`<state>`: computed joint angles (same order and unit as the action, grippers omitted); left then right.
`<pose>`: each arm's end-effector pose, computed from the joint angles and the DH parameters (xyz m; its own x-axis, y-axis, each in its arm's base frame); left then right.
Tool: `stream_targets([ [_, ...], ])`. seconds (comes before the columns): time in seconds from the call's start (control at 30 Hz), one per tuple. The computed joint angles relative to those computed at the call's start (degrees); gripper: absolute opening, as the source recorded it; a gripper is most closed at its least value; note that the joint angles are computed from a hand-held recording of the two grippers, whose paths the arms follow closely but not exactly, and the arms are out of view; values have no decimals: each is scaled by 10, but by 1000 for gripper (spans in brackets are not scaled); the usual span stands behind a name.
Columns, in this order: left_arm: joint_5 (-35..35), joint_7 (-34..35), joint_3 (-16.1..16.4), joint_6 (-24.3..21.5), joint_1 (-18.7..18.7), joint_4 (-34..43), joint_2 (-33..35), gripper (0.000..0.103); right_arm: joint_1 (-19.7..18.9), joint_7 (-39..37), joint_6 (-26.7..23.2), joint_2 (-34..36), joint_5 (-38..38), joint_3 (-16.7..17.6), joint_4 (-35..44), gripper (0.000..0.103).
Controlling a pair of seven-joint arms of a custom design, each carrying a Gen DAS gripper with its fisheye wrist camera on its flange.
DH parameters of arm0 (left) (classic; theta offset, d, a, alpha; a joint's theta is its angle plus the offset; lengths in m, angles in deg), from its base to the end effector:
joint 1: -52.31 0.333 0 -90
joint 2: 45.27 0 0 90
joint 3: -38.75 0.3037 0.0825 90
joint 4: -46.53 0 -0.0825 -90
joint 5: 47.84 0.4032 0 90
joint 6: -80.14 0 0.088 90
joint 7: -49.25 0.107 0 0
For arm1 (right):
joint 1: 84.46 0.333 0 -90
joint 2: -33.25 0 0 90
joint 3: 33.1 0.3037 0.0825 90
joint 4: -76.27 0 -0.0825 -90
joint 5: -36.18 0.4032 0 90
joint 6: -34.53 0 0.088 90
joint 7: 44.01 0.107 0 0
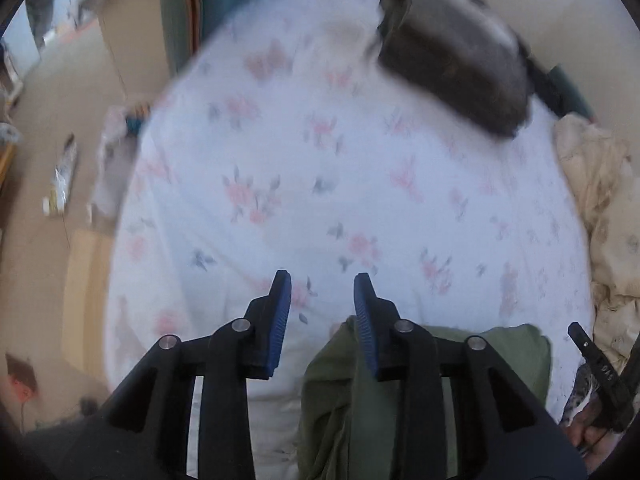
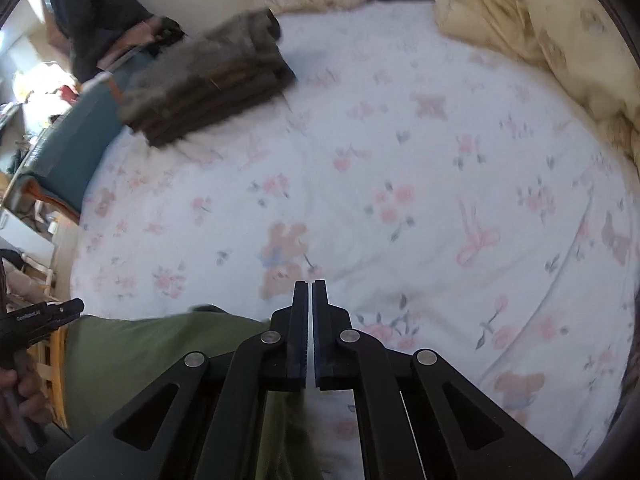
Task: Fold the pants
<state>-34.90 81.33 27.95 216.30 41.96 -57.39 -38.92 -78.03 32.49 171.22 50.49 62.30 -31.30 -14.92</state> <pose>0.6068 -0.2275 0.5070 0.4338 -0.8631 0.2588 -0.7724 -0.5040 -0.3864 0.6984 0.1026 0.4979 0.1981 -0.9262 -0.3209 -0.8724 -0.0174 -0.4885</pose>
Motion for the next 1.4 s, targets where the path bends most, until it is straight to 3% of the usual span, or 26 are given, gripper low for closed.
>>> stream_targets([
  [0.1, 39, 42, -15, 96, -17, -36, -27, 26, -10, -86, -9, -21, 74, 28, -15, 1],
  [0.17, -5, 99, -27, 142, -24, -45, -15, 26, -7, -116, -43, -11, 115, 40, -9, 1],
  [0.23, -12, 121, -33, 120, -36, -22, 19, 26, 2, -122, -63, 5, 129, 42, -2, 1],
  [0.3, 36, 86, -20, 124, -50, -24, 31, 26, 29, -105, -60, 23, 72, 32, 3, 1],
  [0.37, 62, 68, -10, 132, -51, -28, 37, 28, 58, -85, 8, 20, 3, 15, -23, 0],
  [0.43, 83, 45, -1, 109, -50, -22, 39, 30, 66, -46, 31, 26, -42, 1, -25, 0],
  [0.5, 114, 5, 19, 33, -61, -3, 43, 28, 60, -23, 14, 41, -61, -4, -3, 0],
  [0.53, 118, -13, 12, 20, -50, -2, 42, 28, 72, 2, 33, 36, -105, -19, -10, 0],
  [0.6, 88, -44, 12, 39, -33, -34, 18, 25, 68, 28, 40, 22, -120, -21, -23, 0],
  [0.7, 89, -68, 5, 85, -23, -73, -29, 25, 24, -16, 18, -18, -25, 10, -44, 2],
  [0.8, 133, -27, -12, 149, -30, -83, -46, 25, 10, -97, -17, -54, 55, 28, -62, 2],
  [0.87, 70, 64, -26, 175, -36, -77, -32, 22, 16, -106, -48, -60, 74, 28, -71, 2],
  [0.93, 52, 107, -34, 141, -46, -57, -5, 17, 40, -75, -36, -51, 17, 20, -78, 1],
  [1.0, 70, 98, -27, 105, -55, -37, 25, 18, 52, -44, -45, -27, -16, 14, -66, 1],
  [1.07, 28, 123, -29, 103, -46, -34, 40, 19, 55, -30, -58, 1, -33, 12, -50, 0],
  [1.13, -26, 152, -34, 91, -37, -20, 55, 20, 57, -39, -45, 8, -40, 14, -51, 0],
  [1.23, 3, 126, -25, 77, -51, -22, 31, 21, 43, -58, -49, -18, -5, 20, -64, 0],
  [1.27, 10, 107, -21, 93, -52, -35, 15, 31, 30, -74, -61, -31, 29, 23, -69, 6],
  [1.3, 9, 86, -19, 118, -49, -57, -7, 54, 19, -85, -68, -45, 62, 22, -77, 7],
  [1.33, 21, 53, -14, 150, -47, -89, -38, 70, 12, -87, -73, -55, 84, 19, -81, 9],
  [1.37, 53, 13, -11, 161, -44, -107, -55, 98, 4, -83, -81, -64, 107, 13, -85, 30],
  [1.4, 101, -42, -10, 157, -40, -125, -74, 102, -3, -73, -88, -71, 124, 7, -91, 49],
])
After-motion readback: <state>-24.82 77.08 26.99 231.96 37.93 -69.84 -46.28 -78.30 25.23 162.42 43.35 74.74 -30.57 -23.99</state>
